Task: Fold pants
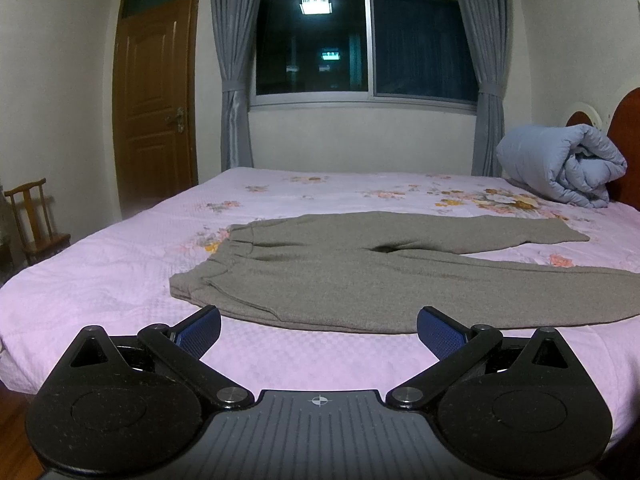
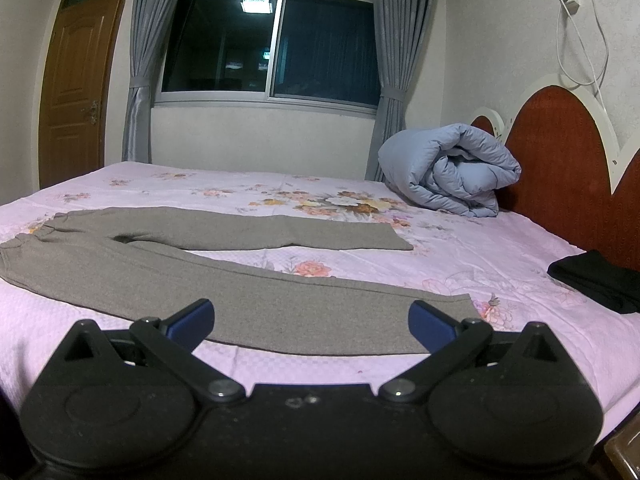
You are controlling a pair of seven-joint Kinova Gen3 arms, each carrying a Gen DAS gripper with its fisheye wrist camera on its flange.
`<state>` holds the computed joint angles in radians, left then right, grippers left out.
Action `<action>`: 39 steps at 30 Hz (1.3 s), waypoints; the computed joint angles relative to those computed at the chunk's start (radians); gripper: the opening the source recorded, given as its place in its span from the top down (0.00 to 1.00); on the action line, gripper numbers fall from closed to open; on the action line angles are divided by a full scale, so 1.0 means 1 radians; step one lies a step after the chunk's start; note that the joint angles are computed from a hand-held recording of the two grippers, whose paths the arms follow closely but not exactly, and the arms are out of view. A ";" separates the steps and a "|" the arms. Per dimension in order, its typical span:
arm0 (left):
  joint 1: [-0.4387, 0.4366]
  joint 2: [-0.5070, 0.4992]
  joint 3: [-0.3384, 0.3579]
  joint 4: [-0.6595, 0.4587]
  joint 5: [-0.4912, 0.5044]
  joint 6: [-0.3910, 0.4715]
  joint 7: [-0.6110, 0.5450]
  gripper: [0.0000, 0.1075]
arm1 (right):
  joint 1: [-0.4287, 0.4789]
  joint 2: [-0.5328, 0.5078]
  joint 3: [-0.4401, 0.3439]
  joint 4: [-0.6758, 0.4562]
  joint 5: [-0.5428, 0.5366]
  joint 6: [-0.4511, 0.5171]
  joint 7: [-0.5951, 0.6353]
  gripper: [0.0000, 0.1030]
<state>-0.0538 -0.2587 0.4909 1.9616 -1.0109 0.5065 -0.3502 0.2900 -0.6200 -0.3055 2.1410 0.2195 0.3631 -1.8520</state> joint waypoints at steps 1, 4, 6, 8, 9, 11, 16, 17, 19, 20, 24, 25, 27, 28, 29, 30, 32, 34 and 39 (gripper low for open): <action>0.001 0.000 0.000 0.000 0.000 0.000 0.001 0.04 | 0.000 0.001 0.000 -0.001 -0.001 0.001 0.000 0.05; 0.007 -0.001 -0.010 -0.001 0.014 -0.002 -0.011 0.04 | 0.001 0.001 -0.001 0.000 -0.001 0.001 0.001 0.05; -0.005 -0.002 0.007 -0.004 0.006 0.017 0.012 0.04 | 0.002 0.001 -0.002 -0.001 -0.002 0.001 0.001 0.05; 0.016 0.005 -0.016 -0.012 0.034 0.021 -0.016 0.04 | 0.002 0.000 -0.002 0.001 -0.003 -0.001 -0.001 0.05; 0.020 0.013 -0.014 -0.023 0.051 0.040 -0.031 0.04 | -0.003 0.000 0.004 0.001 -0.008 0.001 -0.002 0.05; 0.049 0.025 -0.044 -0.038 0.097 0.046 -0.087 0.04 | -0.012 0.009 0.014 -0.013 -0.020 0.029 -0.006 0.05; 0.092 0.043 -0.155 -0.065 0.196 -0.015 -0.196 0.04 | -0.135 0.043 0.116 -0.058 -0.041 0.084 0.043 0.05; 0.056 0.055 -0.130 -0.082 0.172 -0.002 -0.199 0.04 | -0.134 0.047 0.116 -0.063 -0.039 0.073 0.044 0.05; 0.003 0.087 -0.093 -0.121 0.147 0.027 -0.203 0.04 | -0.118 0.074 0.103 -0.070 -0.026 0.038 0.034 0.05; -0.004 0.105 -0.102 -0.146 0.158 0.033 -0.228 0.04 | -0.112 0.091 0.100 -0.083 -0.030 0.031 0.039 0.05; 0.083 0.168 -0.269 -0.231 0.265 -0.007 -0.390 0.04 | -0.101 0.155 0.099 -0.135 -0.023 0.007 0.030 0.05; 0.101 0.182 -0.304 -0.250 0.284 -0.014 -0.431 0.04 | -0.092 0.171 0.092 -0.147 -0.018 0.000 0.023 0.05; 0.085 0.208 -0.320 -0.284 0.305 -0.033 -0.496 0.04 | -0.094 0.211 0.094 -0.178 -0.009 -0.001 0.021 0.05; 0.053 0.225 -0.307 -0.305 0.327 -0.047 -0.537 0.04 | -0.107 0.230 0.102 -0.195 -0.007 0.001 0.025 0.05; 0.017 0.246 -0.289 -0.332 0.350 -0.058 -0.578 0.04 | -0.102 0.243 0.092 -0.208 0.003 0.003 0.019 0.05; -0.029 0.268 -0.259 -0.361 0.373 -0.065 -0.618 0.04 | -0.105 0.256 0.089 -0.221 0.012 0.005 0.018 0.05; -0.122 0.319 -0.196 -0.426 0.423 -0.077 -0.700 0.04 | -0.104 0.286 0.074 -0.246 0.036 0.006 0.005 0.05; -0.184 0.387 -0.149 -0.519 0.475 -0.044 -0.781 0.04 | -0.098 0.314 0.055 -0.265 0.067 0.000 -0.019 0.05; -0.131 0.566 -0.258 -0.750 0.626 0.057 -0.971 0.04 | -0.057 0.420 -0.031 -0.342 0.206 0.013 -0.158 0.05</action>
